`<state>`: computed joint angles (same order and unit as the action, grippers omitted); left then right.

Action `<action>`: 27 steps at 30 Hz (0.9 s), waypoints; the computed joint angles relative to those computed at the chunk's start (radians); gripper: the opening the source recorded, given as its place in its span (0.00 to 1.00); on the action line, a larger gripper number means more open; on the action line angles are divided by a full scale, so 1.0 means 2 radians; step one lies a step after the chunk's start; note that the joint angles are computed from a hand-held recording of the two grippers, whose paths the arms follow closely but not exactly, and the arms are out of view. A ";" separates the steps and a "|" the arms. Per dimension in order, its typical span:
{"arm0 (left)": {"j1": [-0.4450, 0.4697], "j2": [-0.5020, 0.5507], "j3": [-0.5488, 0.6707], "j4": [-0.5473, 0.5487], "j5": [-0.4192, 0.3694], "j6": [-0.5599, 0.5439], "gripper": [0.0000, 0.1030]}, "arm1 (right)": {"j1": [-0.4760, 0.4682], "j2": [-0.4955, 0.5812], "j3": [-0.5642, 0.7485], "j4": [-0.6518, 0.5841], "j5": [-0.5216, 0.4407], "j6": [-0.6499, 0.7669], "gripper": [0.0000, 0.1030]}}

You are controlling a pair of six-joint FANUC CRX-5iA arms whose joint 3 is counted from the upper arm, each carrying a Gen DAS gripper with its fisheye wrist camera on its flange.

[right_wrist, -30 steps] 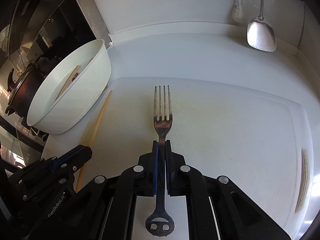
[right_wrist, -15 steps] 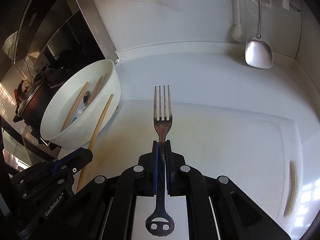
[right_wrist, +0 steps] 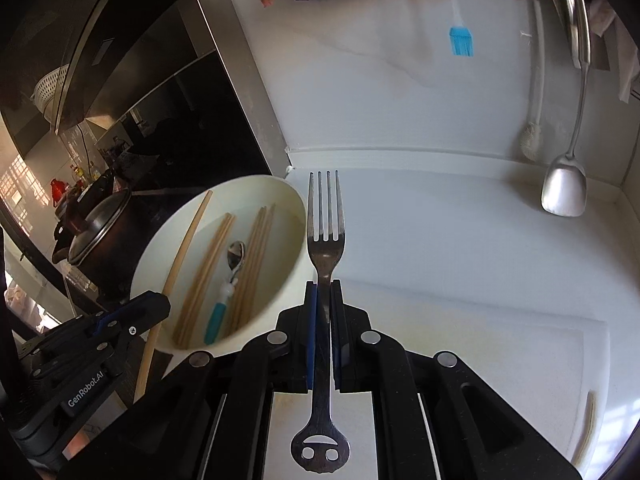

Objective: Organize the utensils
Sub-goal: 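Lift and carry the chopstick and fork in both tools over the basin, then open the left tool dropping the chopstick while the right tool lowers and releases the fork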

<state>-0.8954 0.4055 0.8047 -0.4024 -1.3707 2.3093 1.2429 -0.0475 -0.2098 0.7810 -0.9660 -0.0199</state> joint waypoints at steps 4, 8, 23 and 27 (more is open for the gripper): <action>0.039 -0.018 -0.019 0.015 0.016 -0.035 0.07 | -0.014 0.052 0.065 -0.004 0.000 0.007 0.06; 0.079 -0.033 -0.042 0.035 0.033 -0.069 0.07 | -0.025 0.105 0.131 -0.011 -0.002 0.030 0.06; 0.152 -0.012 -0.071 0.100 0.042 -0.103 0.07 | -0.070 0.229 0.295 -0.140 -0.015 0.143 0.06; 0.160 0.000 -0.071 0.109 0.033 -0.109 0.07 | -0.079 0.253 0.327 -0.168 -0.036 0.170 0.06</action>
